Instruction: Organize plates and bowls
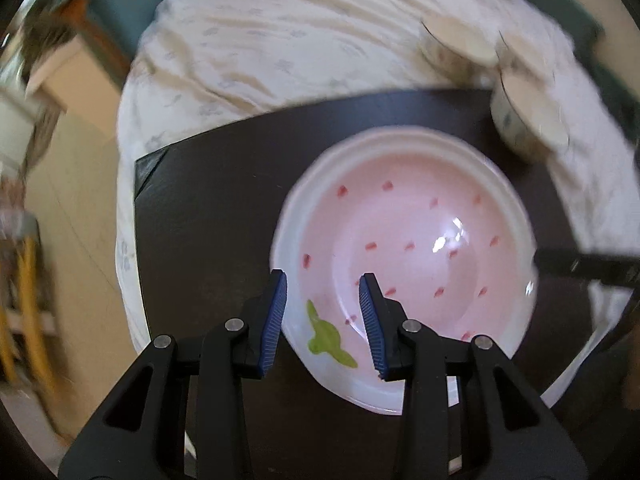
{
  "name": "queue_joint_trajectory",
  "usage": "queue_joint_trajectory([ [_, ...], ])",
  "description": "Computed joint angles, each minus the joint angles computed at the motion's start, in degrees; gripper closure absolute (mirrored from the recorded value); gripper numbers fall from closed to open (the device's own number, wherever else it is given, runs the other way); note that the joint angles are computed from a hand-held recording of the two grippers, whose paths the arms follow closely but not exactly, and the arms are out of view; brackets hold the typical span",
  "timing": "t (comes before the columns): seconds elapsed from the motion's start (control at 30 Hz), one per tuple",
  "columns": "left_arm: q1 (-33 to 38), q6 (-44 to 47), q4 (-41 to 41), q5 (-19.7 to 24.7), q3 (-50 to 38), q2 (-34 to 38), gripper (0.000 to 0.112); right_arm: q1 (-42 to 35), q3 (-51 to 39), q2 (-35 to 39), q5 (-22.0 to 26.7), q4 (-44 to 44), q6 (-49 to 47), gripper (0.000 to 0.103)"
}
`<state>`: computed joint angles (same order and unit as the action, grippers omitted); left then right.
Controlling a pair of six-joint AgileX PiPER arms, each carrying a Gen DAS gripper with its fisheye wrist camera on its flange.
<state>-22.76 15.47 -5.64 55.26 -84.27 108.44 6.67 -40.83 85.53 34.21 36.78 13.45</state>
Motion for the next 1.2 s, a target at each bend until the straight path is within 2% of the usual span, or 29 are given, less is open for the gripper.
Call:
queue_joint_trajectory([
  [0.07,1.7,-3.0,-0.7,1.3,-0.9,1.2,0.066,-0.6,0.8,-0.1,-0.7,1.4,-1.0,0.076],
  [0.27,4.7,-4.7,-5.5,10.3,-3.9,7.9,0.065,-1.7,1.3,3.8,-1.1,9.5,-7.4,0.074],
  [0.37,5.1,-5.0,-7.0,10.3,-3.0,8.2,0.060,-1.2,0.0,5.8,-0.7,9.3,-6.2,0.038],
  [0.43,4.5,-5.2,-6.5,9.5,-2.3,7.9,0.056,0.0,-0.6,6.3,-1.5,7.9,-4.0,0.037],
  [0.47,4.2,-5.5,-6.4,9.3,-2.2,8.1,0.050,0.4,-1.0,6.7,-1.6,7.9,-4.1,0.037],
  [0.57,3.4,-6.5,-5.9,7.8,-1.3,8.5,0.034,0.7,-1.5,8.7,-1.6,12.6,-8.7,0.037],
  [0.6,3.3,-6.7,-5.9,7.4,-1.1,8.5,0.033,0.9,-1.9,9.4,-1.4,12.5,-8.7,0.037],
  [0.67,3.0,-6.3,-6.7,7.7,-1.0,8.7,0.033,1.6,-2.5,10.5,-1.2,11.1,-8.2,0.039],
  [0.7,2.6,-5.3,-7.2,8.1,-1.1,8.9,0.034,2.1,-2.7,10.3,-1.6,9.8,-7.4,0.045],
  [0.73,2.2,-4.4,-7.8,8.2,-1.1,8.8,0.042,1.9,-3.0,10.4,-1.1,10.0,-8.4,0.050],
  [0.77,1.8,-3.5,-8.5,8.2,-1.4,8.7,0.046,1.8,-3.5,11.1,-0.4,11.2,-10.2,0.059],
  [0.8,0.9,-4.9,-7.1,8.1,-1.6,8.5,0.046,2.1,-4.2,11.9,0.4,11.7,-11.3,0.063],
  [0.87,0.9,-6.2,-7.4,8.4,-2.1,8.8,0.048,3.5,-5.5,12.0,0.4,8.2,-8.3,0.062],
  [0.97,1.2,-7.8,-8.0,10.1,-4.2,10.1,0.050,3.3,-5.7,12.0,0.4,7.6,-7.8,0.062],
  [1.2,1.9,-6.6,-8.6,11.0,-8.7,12.3,0.052,2.2,-7.7,12.8,0.2,4.7,-6.1,0.062],
])
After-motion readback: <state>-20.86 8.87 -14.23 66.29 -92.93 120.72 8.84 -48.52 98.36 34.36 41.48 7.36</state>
